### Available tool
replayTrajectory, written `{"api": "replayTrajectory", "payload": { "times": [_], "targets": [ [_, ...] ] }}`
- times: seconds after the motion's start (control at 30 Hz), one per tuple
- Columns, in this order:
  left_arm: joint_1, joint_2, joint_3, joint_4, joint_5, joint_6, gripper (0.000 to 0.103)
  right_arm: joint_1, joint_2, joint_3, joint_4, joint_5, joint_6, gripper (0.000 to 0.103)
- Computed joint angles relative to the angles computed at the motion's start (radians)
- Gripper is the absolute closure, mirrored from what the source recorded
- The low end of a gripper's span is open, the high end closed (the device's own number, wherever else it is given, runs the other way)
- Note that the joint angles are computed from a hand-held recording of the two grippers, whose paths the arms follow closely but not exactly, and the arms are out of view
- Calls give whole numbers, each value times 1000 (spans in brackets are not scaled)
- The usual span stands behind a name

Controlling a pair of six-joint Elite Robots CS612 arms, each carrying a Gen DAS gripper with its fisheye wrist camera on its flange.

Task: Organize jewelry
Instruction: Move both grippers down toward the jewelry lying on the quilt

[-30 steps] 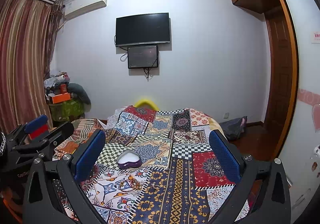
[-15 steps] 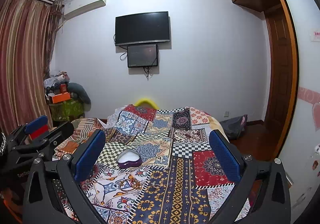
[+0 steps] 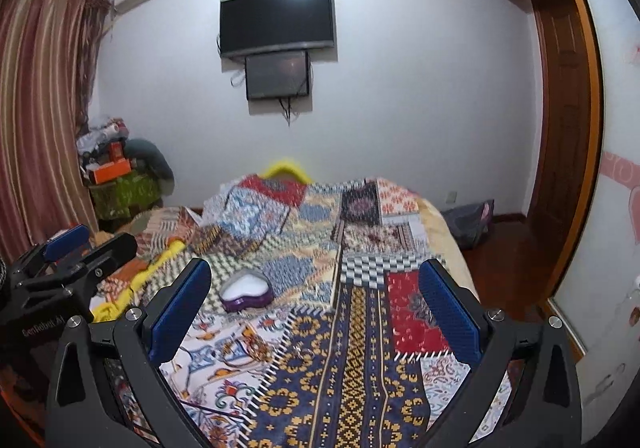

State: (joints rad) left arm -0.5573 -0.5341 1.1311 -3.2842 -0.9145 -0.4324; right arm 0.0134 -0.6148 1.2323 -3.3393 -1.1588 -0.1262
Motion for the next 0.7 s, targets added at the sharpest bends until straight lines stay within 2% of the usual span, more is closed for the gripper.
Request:
{"api": "replayTrajectory", "payload": {
  "times": [0.17,0.3,0.43,0.57,0.7],
  "targets": [
    [23,32,-49,152,-30,-55,1,6,30,-49,121,-35,-30,0],
    [43,56,-81,265,-108,-91,11,9,55,-87,217,-68,-66,0],
    [59,77,-108,337,-202,-94,17,8,73,-117,326,-90,-94,0],
    [69,94,-126,370,-277,-101,22,6,84,-135,400,-102,-120,1],
    [80,111,-153,413,-347,-104,38,5,93,-152,452,-75,-146,6]
  ]
}}
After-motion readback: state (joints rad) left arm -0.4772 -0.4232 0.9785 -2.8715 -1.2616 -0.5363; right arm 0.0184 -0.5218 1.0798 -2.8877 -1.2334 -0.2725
